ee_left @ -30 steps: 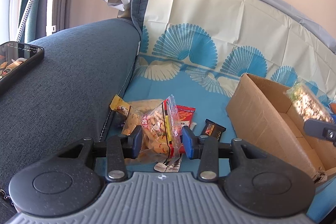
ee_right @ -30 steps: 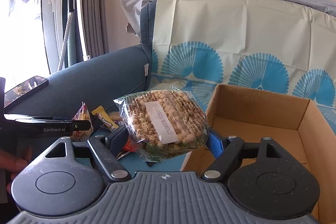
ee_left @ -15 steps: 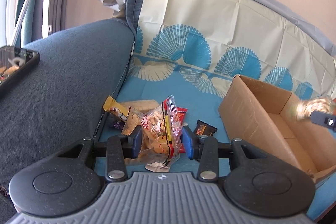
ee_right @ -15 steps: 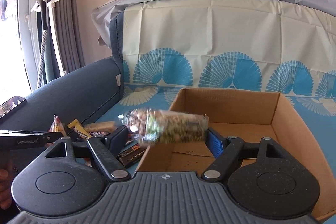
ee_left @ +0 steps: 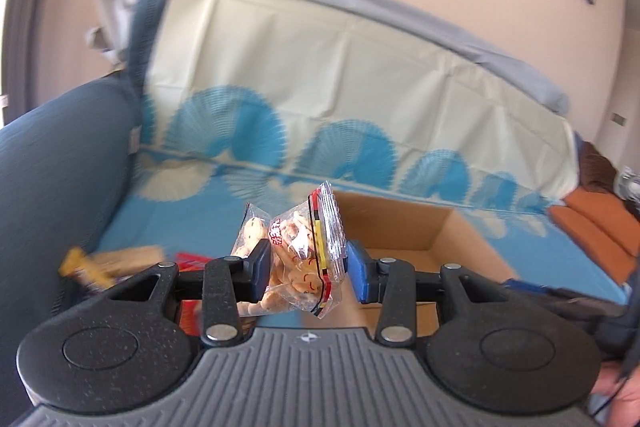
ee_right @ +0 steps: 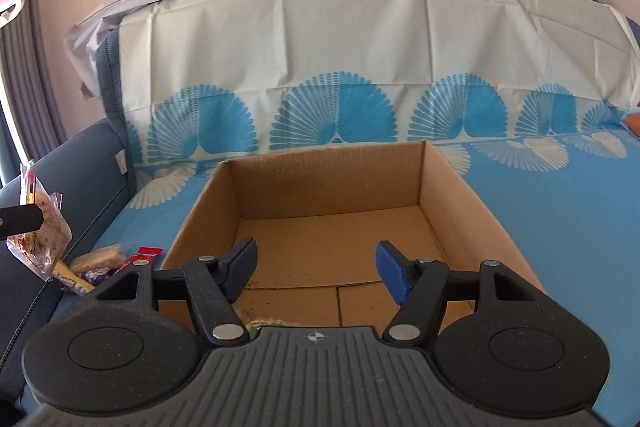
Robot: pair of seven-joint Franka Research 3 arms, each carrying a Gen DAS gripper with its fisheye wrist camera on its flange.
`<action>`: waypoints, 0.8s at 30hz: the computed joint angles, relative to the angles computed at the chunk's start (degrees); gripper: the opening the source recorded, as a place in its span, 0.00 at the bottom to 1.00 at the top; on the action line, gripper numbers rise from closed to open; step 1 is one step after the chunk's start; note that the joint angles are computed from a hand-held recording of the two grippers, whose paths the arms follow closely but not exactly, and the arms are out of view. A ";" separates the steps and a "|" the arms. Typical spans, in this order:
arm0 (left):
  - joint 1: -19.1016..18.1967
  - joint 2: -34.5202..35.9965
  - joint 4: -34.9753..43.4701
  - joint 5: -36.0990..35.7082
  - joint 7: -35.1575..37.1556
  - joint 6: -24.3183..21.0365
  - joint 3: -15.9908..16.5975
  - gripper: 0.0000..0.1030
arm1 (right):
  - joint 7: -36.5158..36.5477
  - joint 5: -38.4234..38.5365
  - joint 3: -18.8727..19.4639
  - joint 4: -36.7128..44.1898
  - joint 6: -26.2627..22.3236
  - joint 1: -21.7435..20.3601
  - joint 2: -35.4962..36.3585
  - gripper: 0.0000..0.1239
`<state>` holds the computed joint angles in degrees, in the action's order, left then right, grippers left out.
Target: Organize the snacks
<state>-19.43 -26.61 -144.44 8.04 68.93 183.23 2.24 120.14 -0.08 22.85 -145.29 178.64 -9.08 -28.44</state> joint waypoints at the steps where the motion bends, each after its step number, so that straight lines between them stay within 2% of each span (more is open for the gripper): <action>1: -2.21 1.20 1.20 -0.23 0.47 0.45 0.72 0.43 | 0.97 0.07 0.79 0.03 -0.34 -1.19 -0.17 0.55; 5: -12.32 6.50 6.64 -2.01 3.26 1.45 5.45 0.44 | 4.02 -1.35 3.53 -0.05 -1.41 -5.14 -1.06 0.57; 7: -21.02 8.30 9.00 -4.55 6.45 1.25 11.51 0.45 | 5.44 -1.97 3.98 -0.19 -1.62 -5.99 -1.31 0.59; 8: -25.57 8.95 10.10 -6.31 8.55 0.87 14.79 0.49 | 5.97 -2.31 4.07 -0.16 -1.81 -6.33 -1.37 0.59; 9: -29.61 9.39 11.01 -8.01 10.69 0.33 17.77 0.63 | 6.44 -2.71 4.14 -0.04 -1.97 -6.74 -1.37 0.59; 10: -32.79 9.75 11.77 -9.55 12.60 -0.46 20.08 0.70 | 6.83 -3.10 4.10 -0.22 -1.86 -6.95 -1.48 0.60; 11: -33.97 10.02 11.95 -10.69 14.04 -0.31 20.79 0.74 | 7.35 -3.48 4.36 -0.39 -1.79 -7.38 -1.67 0.60; 13: -31.63 9.95 11.12 -11.03 14.67 0.40 18.58 0.74 | 8.15 -4.16 4.72 -0.53 -2.14 -8.00 -1.88 0.60; 17: -24.44 7.42 5.95 -10.80 14.30 4.17 13.99 0.71 | 9.41 -5.50 4.91 -0.38 -2.87 -8.24 -1.87 0.60; 18: -23.37 6.45 4.40 -9.91 13.88 5.06 14.02 0.63 | 9.61 -5.96 5.05 -0.22 -3.04 -8.33 -1.78 0.60; 19: -23.68 5.28 3.06 -8.89 13.95 5.20 15.37 0.57 | 9.81 -6.37 5.13 -0.13 -3.11 -8.29 -1.71 0.60; 21: -24.91 2.47 0.52 -6.26 15.04 4.08 19.21 0.31 | 10.31 -7.23 5.55 0.04 -3.05 -8.48 -1.65 0.60; 24: -20.98 -0.79 -3.19 -3.09 17.29 2.81 20.52 0.21 | 11.65 -8.37 6.80 0.41 -2.91 -9.24 -1.77 0.60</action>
<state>-40.41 -27.40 -147.63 4.95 86.22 186.04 22.76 131.79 -8.45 29.65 -144.88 175.73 -18.32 -30.20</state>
